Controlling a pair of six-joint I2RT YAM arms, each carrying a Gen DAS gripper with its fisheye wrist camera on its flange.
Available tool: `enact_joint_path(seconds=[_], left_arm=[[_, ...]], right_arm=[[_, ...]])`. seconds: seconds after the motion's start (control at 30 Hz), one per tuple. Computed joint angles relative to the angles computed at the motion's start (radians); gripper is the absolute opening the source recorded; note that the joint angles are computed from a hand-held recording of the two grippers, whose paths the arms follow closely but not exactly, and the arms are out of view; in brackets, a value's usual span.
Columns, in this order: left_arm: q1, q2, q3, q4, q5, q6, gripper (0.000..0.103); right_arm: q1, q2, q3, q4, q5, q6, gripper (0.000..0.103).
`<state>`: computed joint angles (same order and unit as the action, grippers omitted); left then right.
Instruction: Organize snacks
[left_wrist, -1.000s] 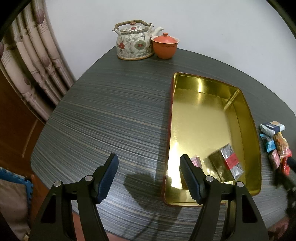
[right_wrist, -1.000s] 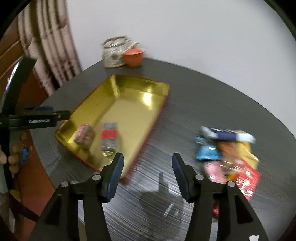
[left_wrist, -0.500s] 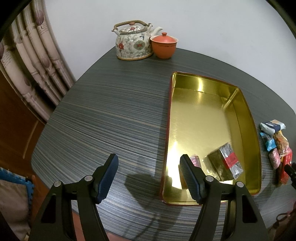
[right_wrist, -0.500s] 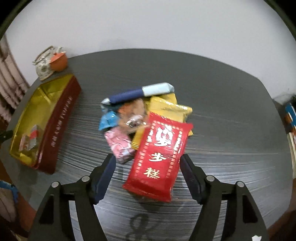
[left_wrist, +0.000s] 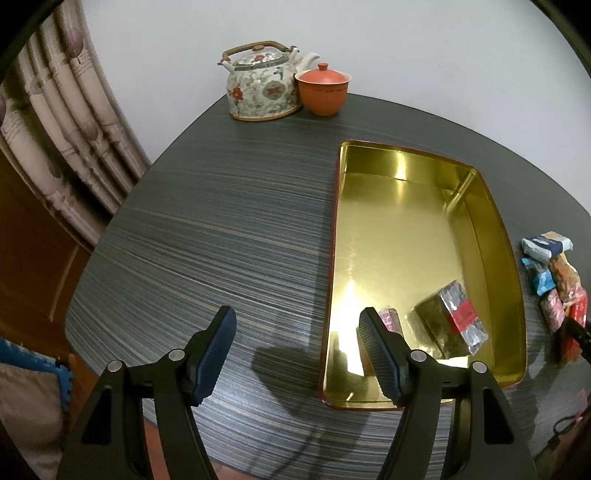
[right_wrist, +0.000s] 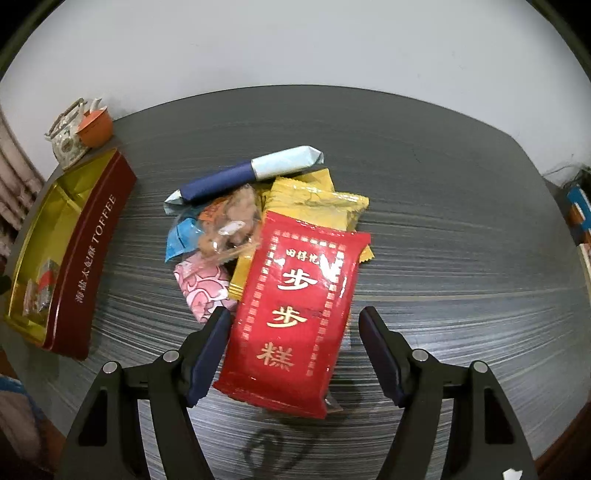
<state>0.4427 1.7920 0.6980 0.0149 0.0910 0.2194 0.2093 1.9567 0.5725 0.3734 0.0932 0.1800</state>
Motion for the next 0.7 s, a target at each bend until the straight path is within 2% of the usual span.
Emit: enact_joint_path(seconds=[0.03,0.1,0.27,0.57,0.7], left_arm=[[-0.003,-0.005,-0.005,0.003,-0.003,0.002,0.069],[-0.008,-0.006,-0.009,0.009,-0.008,0.007,0.069],[-0.020,-0.015,-0.024,0.020,-0.016,0.016,0.070],[-0.069,-0.075,-0.073,0.030,-0.010,0.023,0.070],[-0.126,-0.119,-0.103,0.017,-0.007,0.008,0.070]], right_arm=[[-0.010,0.000,-0.004,0.004,-0.018,-0.006,0.065],[-0.026,0.001,-0.008,0.004,-0.053,-0.017,0.055],[-0.038,-0.024,-0.052,0.039,-0.061,-0.056,0.046],[-0.109,-0.133,-0.142,0.059,-0.094,-0.181,0.044],[-0.187,-0.171,-0.178,0.056,-0.115,-0.279,0.044]])
